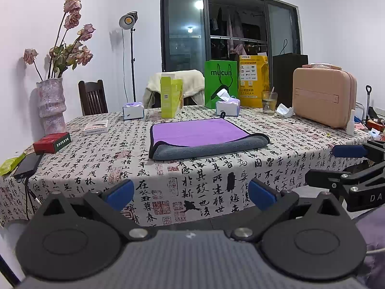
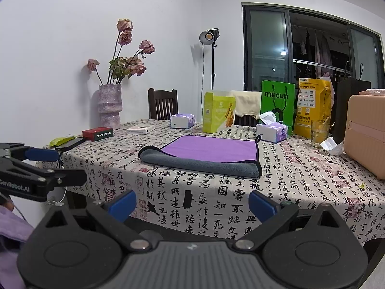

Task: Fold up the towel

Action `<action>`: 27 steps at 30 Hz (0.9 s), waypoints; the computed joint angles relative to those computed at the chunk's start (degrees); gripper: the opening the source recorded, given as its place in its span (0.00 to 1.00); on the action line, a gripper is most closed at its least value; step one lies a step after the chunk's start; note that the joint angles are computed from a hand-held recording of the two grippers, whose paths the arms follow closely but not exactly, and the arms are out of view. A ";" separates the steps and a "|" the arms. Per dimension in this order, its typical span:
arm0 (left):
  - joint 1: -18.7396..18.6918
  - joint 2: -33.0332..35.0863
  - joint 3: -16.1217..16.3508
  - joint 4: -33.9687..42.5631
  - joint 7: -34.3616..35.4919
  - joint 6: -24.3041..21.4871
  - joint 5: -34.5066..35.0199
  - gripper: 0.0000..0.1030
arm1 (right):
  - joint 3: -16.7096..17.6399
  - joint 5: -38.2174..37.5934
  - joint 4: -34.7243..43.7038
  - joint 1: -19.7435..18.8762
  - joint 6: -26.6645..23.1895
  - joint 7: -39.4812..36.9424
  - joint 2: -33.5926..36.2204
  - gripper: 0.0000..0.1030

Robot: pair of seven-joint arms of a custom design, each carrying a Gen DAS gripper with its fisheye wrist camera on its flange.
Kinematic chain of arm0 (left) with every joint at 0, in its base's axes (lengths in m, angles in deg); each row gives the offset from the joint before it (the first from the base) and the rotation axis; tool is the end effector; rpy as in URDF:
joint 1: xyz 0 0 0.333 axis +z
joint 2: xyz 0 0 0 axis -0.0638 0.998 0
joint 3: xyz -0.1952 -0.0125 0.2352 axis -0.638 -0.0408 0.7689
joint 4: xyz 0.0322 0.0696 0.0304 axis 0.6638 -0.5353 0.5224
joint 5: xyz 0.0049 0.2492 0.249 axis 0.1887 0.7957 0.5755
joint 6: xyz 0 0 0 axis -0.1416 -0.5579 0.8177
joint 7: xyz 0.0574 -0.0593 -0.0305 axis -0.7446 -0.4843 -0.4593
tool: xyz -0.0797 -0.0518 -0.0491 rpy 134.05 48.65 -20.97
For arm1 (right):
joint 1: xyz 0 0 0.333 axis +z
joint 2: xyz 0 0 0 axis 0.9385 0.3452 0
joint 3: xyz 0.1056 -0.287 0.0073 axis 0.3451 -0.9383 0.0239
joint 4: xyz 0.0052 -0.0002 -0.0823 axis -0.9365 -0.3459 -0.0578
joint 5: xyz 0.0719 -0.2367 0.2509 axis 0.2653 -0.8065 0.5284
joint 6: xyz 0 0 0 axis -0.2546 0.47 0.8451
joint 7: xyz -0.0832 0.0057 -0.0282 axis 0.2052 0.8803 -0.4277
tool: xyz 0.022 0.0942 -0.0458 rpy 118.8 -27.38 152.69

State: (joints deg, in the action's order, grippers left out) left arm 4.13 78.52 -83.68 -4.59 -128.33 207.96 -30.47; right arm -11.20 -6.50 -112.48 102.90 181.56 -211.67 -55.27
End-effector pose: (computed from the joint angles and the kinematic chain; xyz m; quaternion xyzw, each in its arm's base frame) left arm 0.7065 -0.0947 0.4158 -0.3707 0.7286 -0.4988 0.2879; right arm 0.6126 0.3465 0.4121 -0.5575 0.5858 -0.4284 0.4030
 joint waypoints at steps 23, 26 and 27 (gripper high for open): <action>0.14 0.04 -0.22 -0.07 -0.37 0.08 0.49 1.00 | -0.16 0.54 0.29 0.11 0.13 -0.37 0.26 0.98; 0.16 -0.03 -0.20 -0.20 -0.71 0.02 0.72 1.00 | -0.24 0.62 0.31 0.16 0.17 -0.36 0.29 0.98; 0.14 -0.08 -0.37 -0.39 -0.54 0.23 0.51 1.00 | -0.27 0.63 0.31 0.17 0.19 -0.35 0.28 0.98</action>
